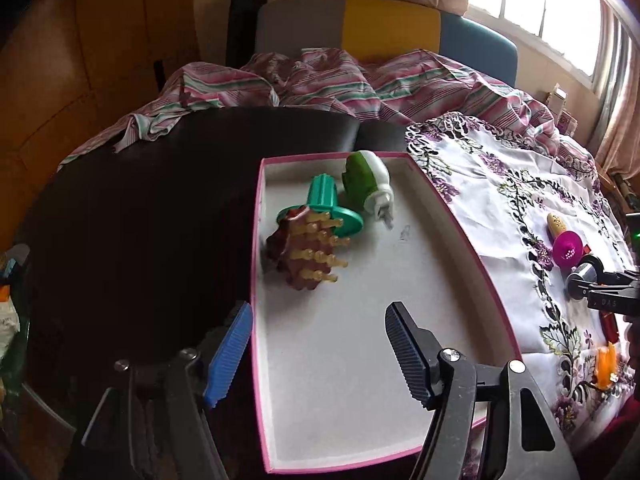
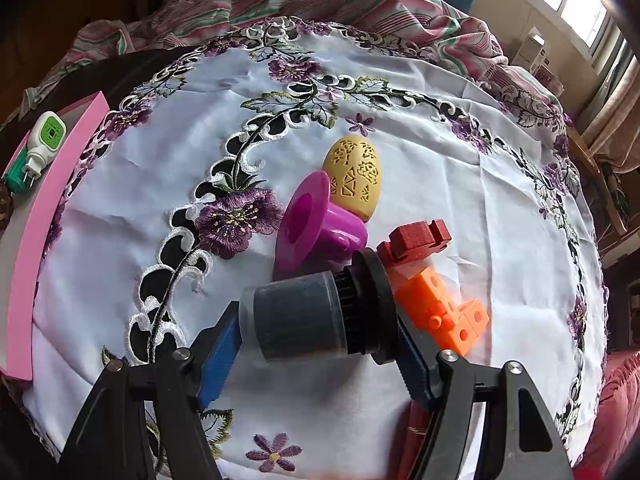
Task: Organize rigid objects
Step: 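Withdraw the left gripper from the tray while the right gripper holds the black-grey cup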
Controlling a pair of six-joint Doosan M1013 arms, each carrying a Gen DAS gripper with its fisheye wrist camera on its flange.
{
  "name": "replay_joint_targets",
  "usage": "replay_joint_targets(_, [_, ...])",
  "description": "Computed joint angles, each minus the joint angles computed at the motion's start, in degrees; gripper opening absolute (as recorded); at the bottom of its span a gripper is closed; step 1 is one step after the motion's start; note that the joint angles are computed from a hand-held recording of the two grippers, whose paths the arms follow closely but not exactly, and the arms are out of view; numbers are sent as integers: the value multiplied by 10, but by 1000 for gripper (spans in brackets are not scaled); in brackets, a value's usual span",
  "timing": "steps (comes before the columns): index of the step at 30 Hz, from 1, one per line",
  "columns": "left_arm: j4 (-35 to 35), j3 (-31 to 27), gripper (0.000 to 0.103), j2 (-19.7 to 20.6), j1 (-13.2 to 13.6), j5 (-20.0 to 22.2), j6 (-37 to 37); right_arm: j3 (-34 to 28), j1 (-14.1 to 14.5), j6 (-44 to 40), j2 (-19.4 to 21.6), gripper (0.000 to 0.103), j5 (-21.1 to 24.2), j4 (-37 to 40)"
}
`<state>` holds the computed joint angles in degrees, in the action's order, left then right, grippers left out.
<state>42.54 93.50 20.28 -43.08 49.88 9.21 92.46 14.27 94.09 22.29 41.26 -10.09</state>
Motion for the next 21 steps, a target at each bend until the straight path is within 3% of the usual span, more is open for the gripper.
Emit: replay_joint_targets(21, [-3, 44, 75, -27, 6, 13, -47, 1, 3, 3, 0, 71, -1, -12])
